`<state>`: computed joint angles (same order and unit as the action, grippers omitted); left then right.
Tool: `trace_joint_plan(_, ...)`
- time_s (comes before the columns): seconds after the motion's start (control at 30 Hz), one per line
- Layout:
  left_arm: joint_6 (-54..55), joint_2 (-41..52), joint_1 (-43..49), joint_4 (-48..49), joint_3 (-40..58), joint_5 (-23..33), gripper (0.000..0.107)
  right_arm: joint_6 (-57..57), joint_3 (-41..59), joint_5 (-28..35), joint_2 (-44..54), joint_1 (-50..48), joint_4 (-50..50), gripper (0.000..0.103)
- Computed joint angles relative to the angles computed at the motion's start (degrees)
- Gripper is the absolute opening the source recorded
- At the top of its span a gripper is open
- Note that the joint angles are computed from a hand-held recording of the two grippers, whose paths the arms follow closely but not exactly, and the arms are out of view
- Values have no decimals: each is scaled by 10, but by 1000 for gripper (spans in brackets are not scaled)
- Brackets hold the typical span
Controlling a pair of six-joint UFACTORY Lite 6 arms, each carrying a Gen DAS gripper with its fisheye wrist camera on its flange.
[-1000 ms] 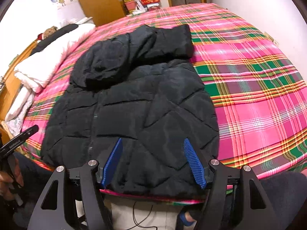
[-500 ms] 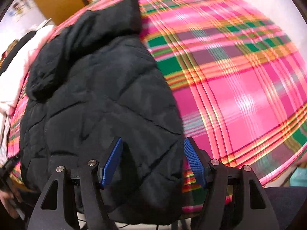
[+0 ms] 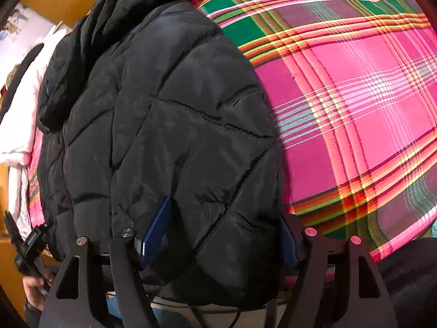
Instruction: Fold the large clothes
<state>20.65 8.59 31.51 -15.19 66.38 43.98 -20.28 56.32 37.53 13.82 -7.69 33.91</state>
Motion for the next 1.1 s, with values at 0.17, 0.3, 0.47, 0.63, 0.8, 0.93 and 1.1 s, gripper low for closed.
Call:
trace_joint_plan(0.17,15,-28,-20,5,-13,-1,35,-22,-4,25,-33,-12,24,24)
trace_joint_plan(0.3,69,-67,8,-51,-5,33,17,-77,-9,79,-89,-47,66,13)
trace_joint_plan(0.47,149,-98,83,-176,50,128,15,-156,7,172,-141,-133,145,11)
trace_joint_plan(0.63,160,-58,148,-249,156,212,14,-177,69,217,-115,-185,195,11)
trace_joint_plan(0.8,120,-4,138,-273,253,233,13,-165,94,222,-118,-179,228,11)
trace_joint_plan(0.93,102,20,131,-285,310,249,13,-152,147,222,-92,-167,234,11)
trace_joint_plan(1.1,41,122,111,-296,474,273,13,-136,249,220,-31,-148,249,11)
